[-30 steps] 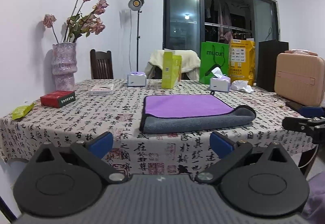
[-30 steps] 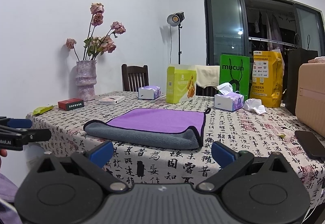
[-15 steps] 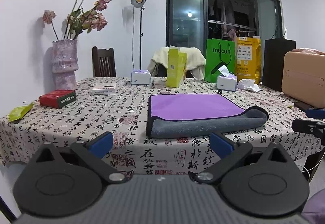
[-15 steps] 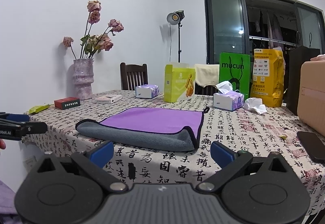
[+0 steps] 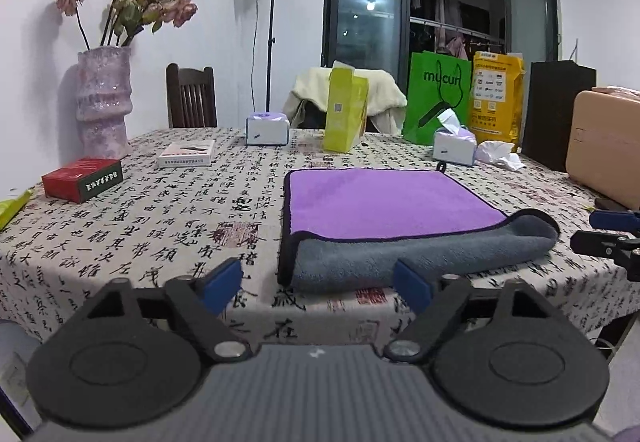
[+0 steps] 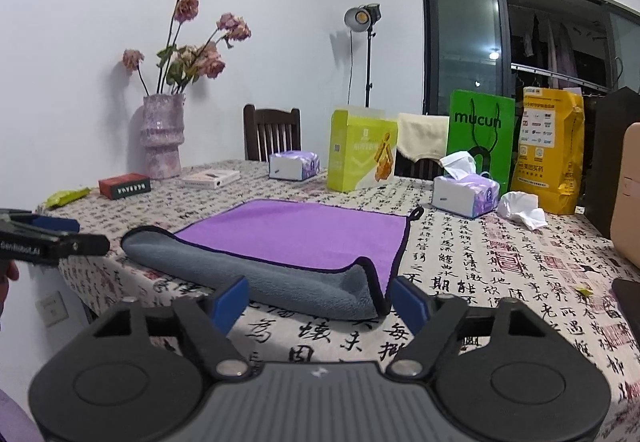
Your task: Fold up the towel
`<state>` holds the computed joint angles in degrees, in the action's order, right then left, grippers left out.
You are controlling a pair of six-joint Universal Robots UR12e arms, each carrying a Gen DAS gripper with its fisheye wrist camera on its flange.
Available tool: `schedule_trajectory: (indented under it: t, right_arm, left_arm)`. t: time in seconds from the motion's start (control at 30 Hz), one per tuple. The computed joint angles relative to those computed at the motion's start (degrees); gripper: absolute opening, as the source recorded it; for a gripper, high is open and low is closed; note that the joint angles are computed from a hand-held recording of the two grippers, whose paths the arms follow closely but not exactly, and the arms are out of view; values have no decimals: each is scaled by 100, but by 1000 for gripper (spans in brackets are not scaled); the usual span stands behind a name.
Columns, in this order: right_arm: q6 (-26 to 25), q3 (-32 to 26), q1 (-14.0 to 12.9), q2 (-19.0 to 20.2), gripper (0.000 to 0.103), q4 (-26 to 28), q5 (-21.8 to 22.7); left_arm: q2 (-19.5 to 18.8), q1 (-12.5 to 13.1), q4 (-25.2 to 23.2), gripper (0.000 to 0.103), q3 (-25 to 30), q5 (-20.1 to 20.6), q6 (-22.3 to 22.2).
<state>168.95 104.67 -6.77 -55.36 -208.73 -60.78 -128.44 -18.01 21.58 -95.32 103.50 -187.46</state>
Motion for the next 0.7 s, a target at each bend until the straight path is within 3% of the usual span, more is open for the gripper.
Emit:
schedule_trajectory:
  t: [0.3, 0.37, 0.47, 0.7]
  right_arm:
    - [-109, -511, 15, 191, 48, 652, -19]
    - [-118, -647, 18, 249, 45, 826, -8]
    - [-106, -810, 10, 320, 42, 1060, 52]
    - [-148, -1063, -2, 407, 35, 1574, 272]
  left_arm:
    - [-168, 173, -600, 62, 474, -308, -133]
    - [-176, 240, -810, 47, 541, -538, -199]
    - [-191, 307, -1020, 34, 604, -797, -250]
    - [-196, 342, -1162, 25, 625, -972, -220]
